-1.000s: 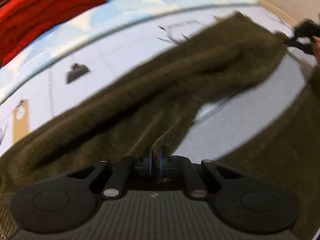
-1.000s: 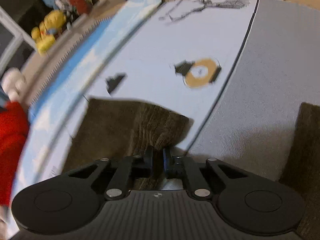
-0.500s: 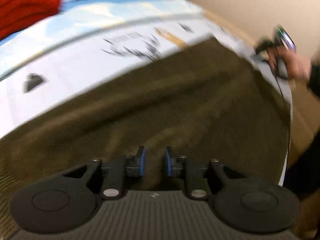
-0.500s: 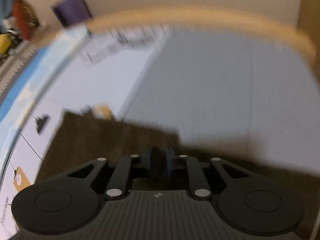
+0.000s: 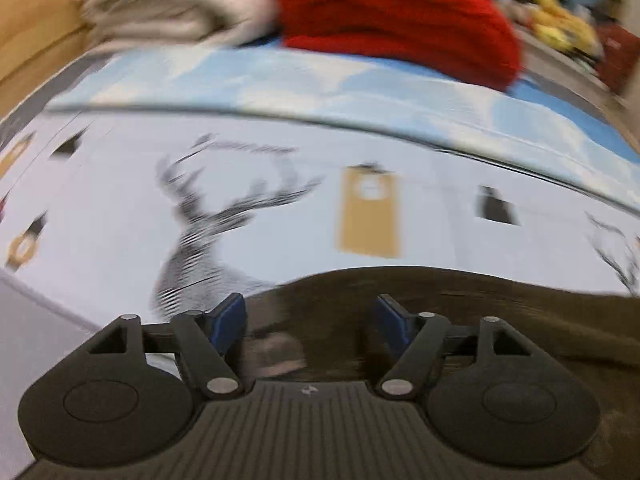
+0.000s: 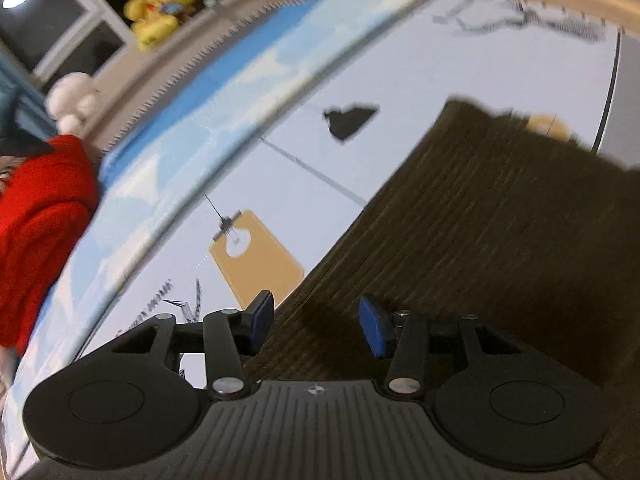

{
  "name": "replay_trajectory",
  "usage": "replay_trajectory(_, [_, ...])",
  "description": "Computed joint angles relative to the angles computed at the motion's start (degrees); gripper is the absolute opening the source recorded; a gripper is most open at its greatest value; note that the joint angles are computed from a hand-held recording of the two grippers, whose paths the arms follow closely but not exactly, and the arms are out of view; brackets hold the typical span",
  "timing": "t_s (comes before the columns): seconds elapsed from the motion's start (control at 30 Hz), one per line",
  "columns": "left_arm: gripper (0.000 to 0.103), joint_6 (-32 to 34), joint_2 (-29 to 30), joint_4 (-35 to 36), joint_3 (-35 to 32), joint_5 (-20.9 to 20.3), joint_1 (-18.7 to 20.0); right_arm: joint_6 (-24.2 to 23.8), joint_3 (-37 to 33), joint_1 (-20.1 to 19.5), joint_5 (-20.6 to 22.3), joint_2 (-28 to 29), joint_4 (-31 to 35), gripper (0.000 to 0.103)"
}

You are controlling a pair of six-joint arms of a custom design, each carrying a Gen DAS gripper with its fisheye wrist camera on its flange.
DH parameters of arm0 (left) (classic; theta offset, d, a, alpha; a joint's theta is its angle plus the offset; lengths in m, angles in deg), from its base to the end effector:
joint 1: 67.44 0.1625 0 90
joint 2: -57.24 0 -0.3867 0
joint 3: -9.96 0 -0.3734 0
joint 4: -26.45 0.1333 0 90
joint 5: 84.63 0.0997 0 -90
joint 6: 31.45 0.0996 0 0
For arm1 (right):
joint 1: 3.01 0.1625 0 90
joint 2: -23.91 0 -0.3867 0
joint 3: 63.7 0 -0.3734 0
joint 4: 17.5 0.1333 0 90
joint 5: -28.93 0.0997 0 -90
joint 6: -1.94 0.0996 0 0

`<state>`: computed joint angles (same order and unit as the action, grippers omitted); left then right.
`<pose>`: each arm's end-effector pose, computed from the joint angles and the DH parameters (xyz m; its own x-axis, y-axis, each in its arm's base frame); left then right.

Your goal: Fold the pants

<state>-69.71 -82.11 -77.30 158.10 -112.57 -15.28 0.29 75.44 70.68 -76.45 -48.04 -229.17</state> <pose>0.0650 -0.2771 0.3195 -0.7058 -0.3089 -0.6375 0.2217 0.7584 -0.6129 -0.0099 -0.4146 0.2113 -0.8691 0.4617 0.1775 0.1382 0.5711 -0.8091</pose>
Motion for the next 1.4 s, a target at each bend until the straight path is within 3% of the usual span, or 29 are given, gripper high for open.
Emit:
replay_trajectory(0.1, [0.08,-0.74,1.68,-1.1,-1.92,-0.06,5.0,3.96,-3.62,4.4,-8.14,5.48,-0.24,0.054])
replay_trajectory(0.17, [0.08,2.02,1.54,-4.18,-2.25,-3.67,8.48,3.09,-5.64,7.32,-13.63,9.12,-1.99,0.064])
replay_trajectory(0.23, [0.08,4.5,2.74,-6.88,-2.81,-7.13,11.13,0.42,-7.82,10.23,-20.53,12.85,-2.96,0.063])
replay_trajectory(0.3, [0.078,6.04,1.28,-7.24,-1.62,-9.35,10.84,-3.72,-11.14,12.84,-28.84,18.3,-6.47,0.043])
replay_trajectory(0.37, [0.058,9.82,1.72,-10.67,-0.54,-10.03,11.54,-7.86,-12.93,13.38,-32.2,21.8,-12.15,0.01])
replay_trajectory(0.43, [0.042,10.13,0.2,-9.33,0.06,-9.26,10.12,-8.71,-12.41,12.6,-30.93,23.06,-18.9,0.006])
replay_trajectory(0.5, [0.038,10.99,-2.72,-10.28,1.49,-7.86,7.83,-6.67,-10.44,10.95,-21.66,23.07,-30.9,0.005])
replay_trajectory(0.53, [0.037,11.77,-5.05,-10.44,2.5,-6.44,5.77,-8.62,-9.38,9.93,-15.77,22.57,-35.1,0.005])
replay_trajectory(0.6, [0.037,11.1,-7.8,-7.86,3.7,-2.86,2.37,-11.03,-8.5,7.5,-9.18,22.63,-36.3,0.006])
replay_trajectory(0.7, [0.042,14.58,-4.1,-14.59,3.39,-5.46,6.55,-1.82,-6.94,5.06,-12.41,18.82,-23.54,0.013])
replay_trajectory(0.73, [0.046,14.49,-3.22,-15.26,3.05,-5.72,7.29,-0.83,-6.25,4.61,-12.44,17.69,-21.58,0.017])
replay_trajectory(0.8, [0.047,13.63,-1.33,-16.55,2.04,-6.57,8.31,-2.79,-4.92,4.52,-11.61,15.69,-21.4,0.022])
replay_trajectory(0.93, [0.049,10.17,-3.01,-11.18,1.46,-5.4,6.08,-8.06,-2.22,3.31,-11.32,11.69,-27.5,0.045])
replay_trajectory(1.0, [0.051,10.52,-3.51,-11.16,1.45,-5.5,6.11,-9.6,-0.87,1.09,-12.27,9.3,-29.66,0.047])
replay_trajectory(1.07, [0.057,9.37,-4.0,-9.76,1.43,-4.76,5.83,-8.52,0.36,-1.44,-15.21,5.93,-28.86,0.047])
replay_trajectory(1.17, [0.062,7.23,-4.31,-8.53,1.26,-4.28,5.9,-1.61,1.64,-6.14,-19.81,0.33,-22.15,0.047])
replay_trajectory(1.27, [0.062,8.8,-2.43,-12.81,0.87,-9.1,8.86,2.95,4.35,-12.81,-13.53,-4.13,-16.66,0.049])
replay_trajectory(1.4, [0.062,7.81,-1.75,-9.9,1.79,-6.89,7.37,-3.45,5.1,-15.19,-5.06,-3.79,-19.0,0.048])
